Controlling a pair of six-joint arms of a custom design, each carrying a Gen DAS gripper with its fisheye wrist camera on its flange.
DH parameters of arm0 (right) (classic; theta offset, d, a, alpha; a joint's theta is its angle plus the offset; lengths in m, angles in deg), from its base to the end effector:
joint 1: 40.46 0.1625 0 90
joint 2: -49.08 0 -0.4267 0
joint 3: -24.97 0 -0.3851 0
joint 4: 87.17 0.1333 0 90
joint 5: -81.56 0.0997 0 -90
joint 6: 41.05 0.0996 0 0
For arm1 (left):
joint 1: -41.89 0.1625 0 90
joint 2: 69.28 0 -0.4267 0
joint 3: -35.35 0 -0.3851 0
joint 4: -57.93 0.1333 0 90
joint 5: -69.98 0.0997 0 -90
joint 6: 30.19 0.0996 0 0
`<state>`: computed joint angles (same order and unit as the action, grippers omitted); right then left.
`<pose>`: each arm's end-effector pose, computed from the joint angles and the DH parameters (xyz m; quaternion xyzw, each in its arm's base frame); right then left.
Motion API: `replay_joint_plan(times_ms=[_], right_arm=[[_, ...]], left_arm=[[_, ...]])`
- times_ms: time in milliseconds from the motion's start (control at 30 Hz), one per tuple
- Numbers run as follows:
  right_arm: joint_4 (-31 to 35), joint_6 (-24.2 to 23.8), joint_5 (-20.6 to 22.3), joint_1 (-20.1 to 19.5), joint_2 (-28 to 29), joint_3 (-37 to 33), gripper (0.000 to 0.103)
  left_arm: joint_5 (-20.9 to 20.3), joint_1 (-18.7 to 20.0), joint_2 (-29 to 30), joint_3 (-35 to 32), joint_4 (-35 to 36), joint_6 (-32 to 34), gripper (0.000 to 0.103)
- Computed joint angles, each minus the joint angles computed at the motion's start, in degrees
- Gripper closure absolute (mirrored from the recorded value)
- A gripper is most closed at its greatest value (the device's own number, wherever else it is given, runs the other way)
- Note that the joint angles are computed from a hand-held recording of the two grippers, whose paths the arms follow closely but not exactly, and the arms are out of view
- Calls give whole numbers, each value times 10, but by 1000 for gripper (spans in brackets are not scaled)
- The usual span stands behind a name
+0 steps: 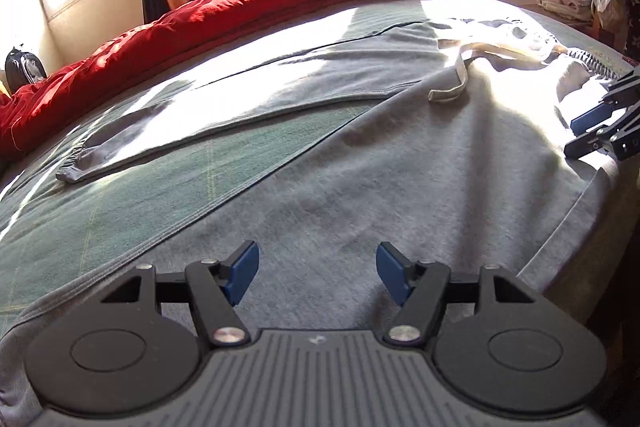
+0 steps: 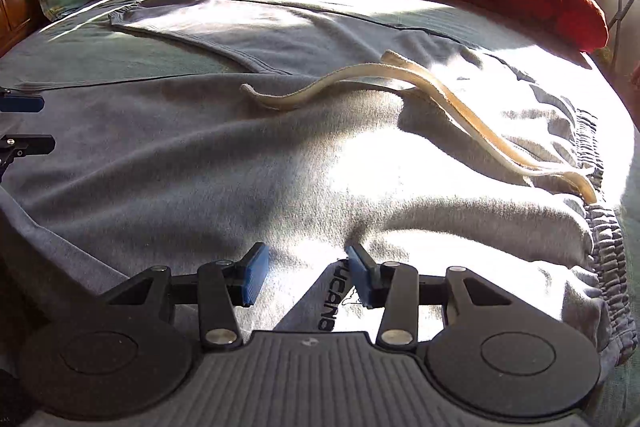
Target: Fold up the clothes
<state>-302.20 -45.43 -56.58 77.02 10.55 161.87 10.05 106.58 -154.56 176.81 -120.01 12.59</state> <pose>0.2355 -0.3246 0.0326 0.1534 -0.8801 0.2857 0.3467 0.0033 -0.4215 0.2470 0.4612 0.8094 -0.2233 0.2867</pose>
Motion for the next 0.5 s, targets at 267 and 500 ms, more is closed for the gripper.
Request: replay_joint_plan(times_ms=[267,500], right_arm=[[-55,39,7,-4,-30,91,46],[-136,78,9,0,-48,145,44]], left_arm=[[61,-8,3,23,-32,-89,24],[87,-85,-14,61,-64,-111,26]])
